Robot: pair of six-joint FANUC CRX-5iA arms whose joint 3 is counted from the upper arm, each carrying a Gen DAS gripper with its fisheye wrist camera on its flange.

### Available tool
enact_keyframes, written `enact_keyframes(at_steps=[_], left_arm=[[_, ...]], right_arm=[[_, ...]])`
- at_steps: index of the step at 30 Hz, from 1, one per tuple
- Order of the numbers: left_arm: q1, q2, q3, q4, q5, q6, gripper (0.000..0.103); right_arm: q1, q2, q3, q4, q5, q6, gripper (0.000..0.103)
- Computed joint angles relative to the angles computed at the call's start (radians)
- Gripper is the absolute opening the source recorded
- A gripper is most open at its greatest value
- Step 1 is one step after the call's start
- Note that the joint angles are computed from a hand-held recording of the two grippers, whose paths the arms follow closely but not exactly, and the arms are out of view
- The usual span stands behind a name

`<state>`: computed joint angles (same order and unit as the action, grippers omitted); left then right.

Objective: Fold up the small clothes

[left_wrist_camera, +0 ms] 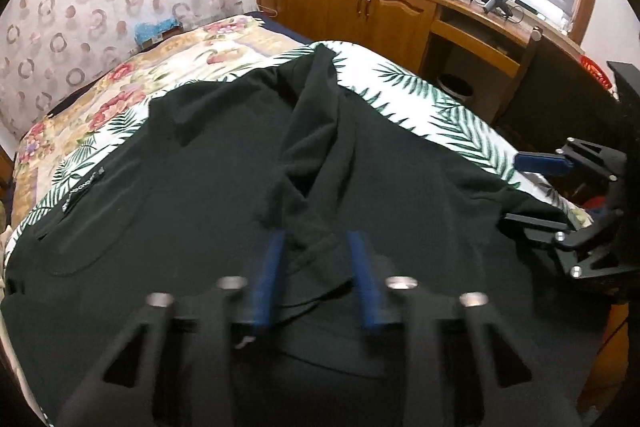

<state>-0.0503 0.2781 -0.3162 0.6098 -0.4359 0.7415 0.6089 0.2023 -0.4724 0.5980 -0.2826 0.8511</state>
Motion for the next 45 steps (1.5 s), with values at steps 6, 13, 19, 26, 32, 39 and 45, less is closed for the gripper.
enact_keyframes(at_steps=[6,13,19,26,32,39,45], left_arm=[[0.014,-0.052,-0.079,0.214,0.042,-0.174,0.002],[0.068,-0.090,-0.118,0.359,0.034,-0.244,0.002],[0.118,-0.084,-0.089,0.207,0.041,-0.120,0.002],[0.160,-0.065,-0.040,0.067,-0.009,0.011,0.003],[0.182,-0.156,-0.156,0.199,0.021,-0.168,0.030],[0.181,-0.294,-0.342,0.484,0.111,-0.438,0.054],[0.199,-0.343,-0.411,0.590,0.112,-0.545,0.056]], right_arm=[[0.000,0.000,-0.001,0.003,0.001,-0.003,0.074],[-0.002,0.000,-0.003,0.006,0.003,-0.004,0.074],[0.000,0.000,-0.004,0.009,0.003,-0.008,0.074],[-0.001,-0.001,-0.005,0.011,0.004,-0.010,0.074],[-0.001,-0.001,-0.007,0.022,0.005,-0.018,0.074],[0.000,-0.002,-0.008,0.018,0.006,-0.013,0.074],[0.004,-0.019,0.045,-0.131,0.002,0.149,0.074]])
